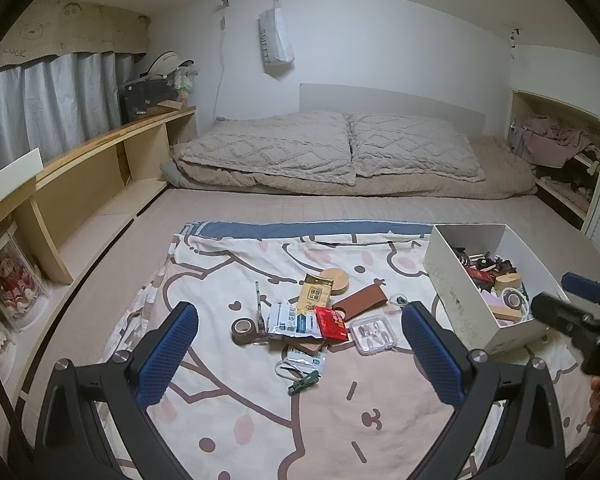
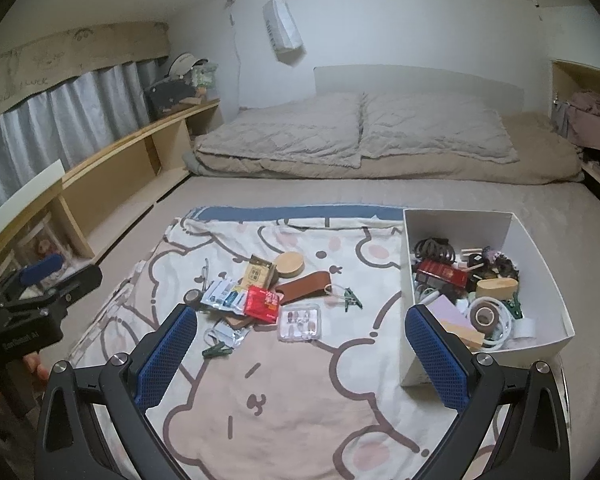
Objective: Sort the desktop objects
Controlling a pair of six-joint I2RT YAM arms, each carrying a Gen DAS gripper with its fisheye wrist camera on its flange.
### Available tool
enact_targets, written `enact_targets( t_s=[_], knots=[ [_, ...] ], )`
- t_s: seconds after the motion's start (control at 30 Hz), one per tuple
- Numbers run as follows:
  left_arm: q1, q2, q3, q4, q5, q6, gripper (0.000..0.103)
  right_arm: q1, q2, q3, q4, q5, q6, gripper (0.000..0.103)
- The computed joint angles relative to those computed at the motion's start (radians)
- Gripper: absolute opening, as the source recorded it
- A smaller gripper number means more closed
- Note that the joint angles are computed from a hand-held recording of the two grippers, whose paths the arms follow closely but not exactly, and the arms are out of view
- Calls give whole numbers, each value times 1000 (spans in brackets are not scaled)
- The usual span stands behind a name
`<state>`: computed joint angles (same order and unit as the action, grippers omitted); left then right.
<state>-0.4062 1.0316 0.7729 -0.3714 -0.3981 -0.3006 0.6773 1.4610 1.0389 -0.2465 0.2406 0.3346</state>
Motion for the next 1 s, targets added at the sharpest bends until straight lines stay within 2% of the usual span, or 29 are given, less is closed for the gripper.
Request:
enact_targets(
  t_s=[0.27,0.4,0.6,1.0],
  knots=[
    [26,43,13,36,30,30,102,7,86,51,7,19,-71,103],
    [38,79,12,76,18,67,102,-9,133,80,29,-3,-84,103],
    [83,150,12,120,62,92,102,-34,203,124,42,-57,-90,103],
    [134,324,43,160,117,131,102,-71,412,299,20,-51,-152,103]
  ],
)
